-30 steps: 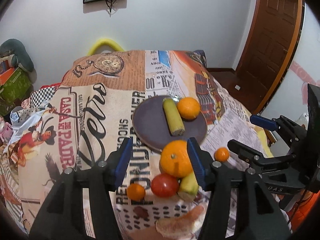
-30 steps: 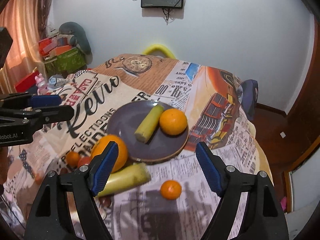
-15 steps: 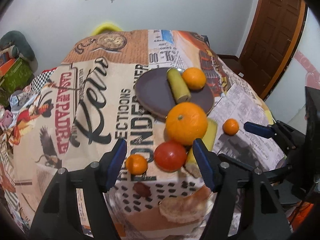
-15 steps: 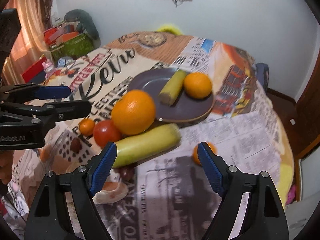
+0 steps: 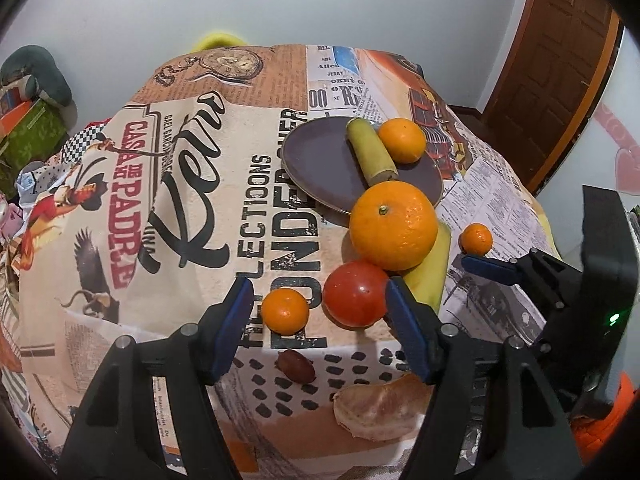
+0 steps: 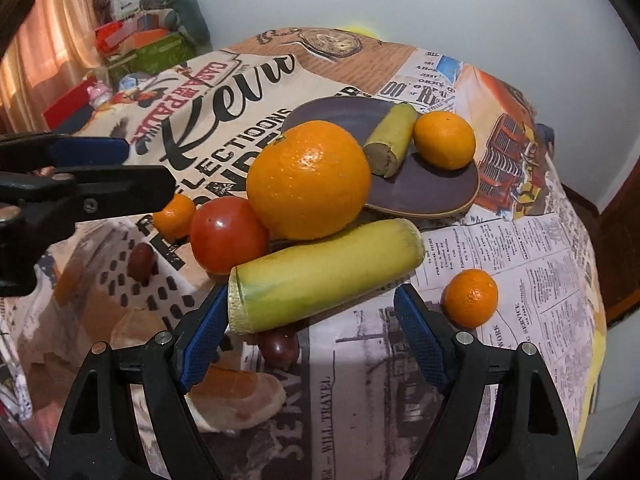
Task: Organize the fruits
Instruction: 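Grasp the long pale banana with the right tool while the left tool approaches another large orange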
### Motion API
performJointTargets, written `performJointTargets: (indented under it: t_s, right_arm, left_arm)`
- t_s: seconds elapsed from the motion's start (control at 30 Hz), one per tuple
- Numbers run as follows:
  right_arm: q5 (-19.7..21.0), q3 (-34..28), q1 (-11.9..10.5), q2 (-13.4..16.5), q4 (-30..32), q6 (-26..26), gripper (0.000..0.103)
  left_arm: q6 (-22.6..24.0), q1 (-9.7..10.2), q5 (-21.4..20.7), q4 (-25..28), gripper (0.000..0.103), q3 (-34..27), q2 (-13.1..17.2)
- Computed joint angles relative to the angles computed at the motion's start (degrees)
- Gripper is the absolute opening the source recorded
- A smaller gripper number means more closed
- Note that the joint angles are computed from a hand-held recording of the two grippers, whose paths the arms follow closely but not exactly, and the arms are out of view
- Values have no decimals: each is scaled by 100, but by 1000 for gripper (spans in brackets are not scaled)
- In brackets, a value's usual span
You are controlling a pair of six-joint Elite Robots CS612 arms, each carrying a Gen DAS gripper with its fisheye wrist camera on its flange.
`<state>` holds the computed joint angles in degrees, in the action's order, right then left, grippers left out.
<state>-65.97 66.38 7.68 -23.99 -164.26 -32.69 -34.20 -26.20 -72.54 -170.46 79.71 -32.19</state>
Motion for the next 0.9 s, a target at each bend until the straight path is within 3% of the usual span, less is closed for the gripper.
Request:
performJointTargets:
  t_s: [0.23,0.47,0.6,0.9]
  right_arm:
    - [191,152,-197,-77,-229,246,78]
    - [-73,111,-360,-39,-186,409,75]
    - [-30,66,-436,-17,-110,537,75]
    - [6,115,-496,-44,-192,587,70]
  left_arm:
    - [72,1,-182,59,68,-245,129]
    - [94,13,-584,265,68,-601,324]
    - [249,-19,-713,388,68,-810,432]
    - [638,-97,-282,745,76,-1365,705]
